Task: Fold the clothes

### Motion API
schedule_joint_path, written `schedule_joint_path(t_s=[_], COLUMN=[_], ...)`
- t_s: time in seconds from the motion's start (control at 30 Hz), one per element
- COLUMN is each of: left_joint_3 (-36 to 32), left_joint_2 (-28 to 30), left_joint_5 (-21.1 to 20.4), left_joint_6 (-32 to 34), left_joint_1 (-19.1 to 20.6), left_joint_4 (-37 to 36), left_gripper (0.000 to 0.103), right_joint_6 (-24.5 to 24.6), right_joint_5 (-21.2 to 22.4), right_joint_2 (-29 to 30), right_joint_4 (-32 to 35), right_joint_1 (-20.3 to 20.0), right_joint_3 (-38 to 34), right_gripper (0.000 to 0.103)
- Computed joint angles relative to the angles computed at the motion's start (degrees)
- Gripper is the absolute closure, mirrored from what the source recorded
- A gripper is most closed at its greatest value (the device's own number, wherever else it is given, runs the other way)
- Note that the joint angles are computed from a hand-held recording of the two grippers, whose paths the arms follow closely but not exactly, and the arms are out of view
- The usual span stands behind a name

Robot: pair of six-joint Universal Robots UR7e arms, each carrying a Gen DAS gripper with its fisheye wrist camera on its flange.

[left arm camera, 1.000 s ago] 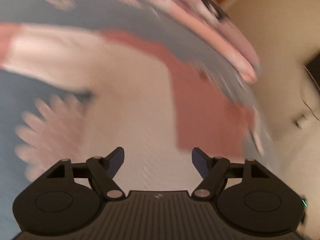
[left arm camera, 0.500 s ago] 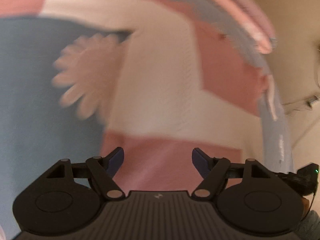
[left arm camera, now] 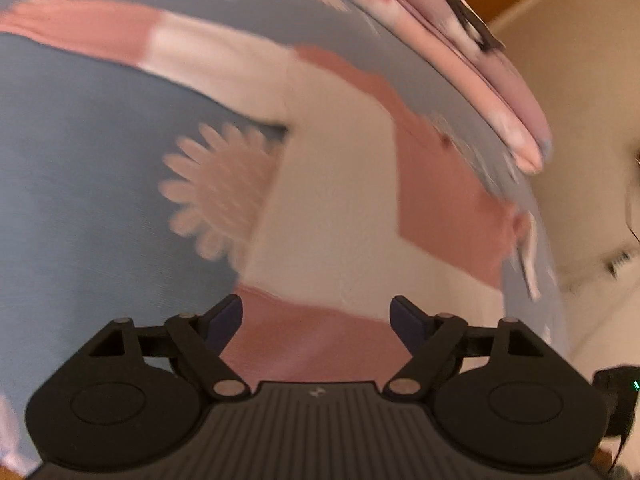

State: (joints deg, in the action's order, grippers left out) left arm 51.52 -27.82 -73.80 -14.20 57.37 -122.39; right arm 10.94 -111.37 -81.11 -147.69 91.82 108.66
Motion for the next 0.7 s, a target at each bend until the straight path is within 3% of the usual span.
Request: schedule_joint_path(t_s=[0.13, 0.33, 0.43, 0.7], left_joint_3=[2.1, 7.6, 9.2, 10.9], left_joint_2=[-1.7, -5.0, -6.0, -7.2], left_joint_5=[8.7, 11.2, 11.7, 11.9], left_joint_6=[-1.9, -1.1, 0.0, 3.3], left_joint_1=[-1.1, -0.6, -0.4, -0.5], left_joint_4=[-1.2, -4.9, -5.2, -4.3], left_gripper=[0.022, 0.022, 0.022, 0.022], right_joint_6=[-12.8, -29.1, -32.5, -29.9], right_joint_5=[-7.5, -14.1, -16.0, -18.4], right_joint_2=[12.0, 24.3, 27.2, 24.5], right_joint_4=[-4.7, -13.6, -14.8, -9.8], right_joint_1=[5.0, 8.0, 8.5, 10.4], right_joint_3=[-7.1, -14.0, -14.9, -9.6], right_gripper=[0.031, 0.031, 0.031, 0.018])
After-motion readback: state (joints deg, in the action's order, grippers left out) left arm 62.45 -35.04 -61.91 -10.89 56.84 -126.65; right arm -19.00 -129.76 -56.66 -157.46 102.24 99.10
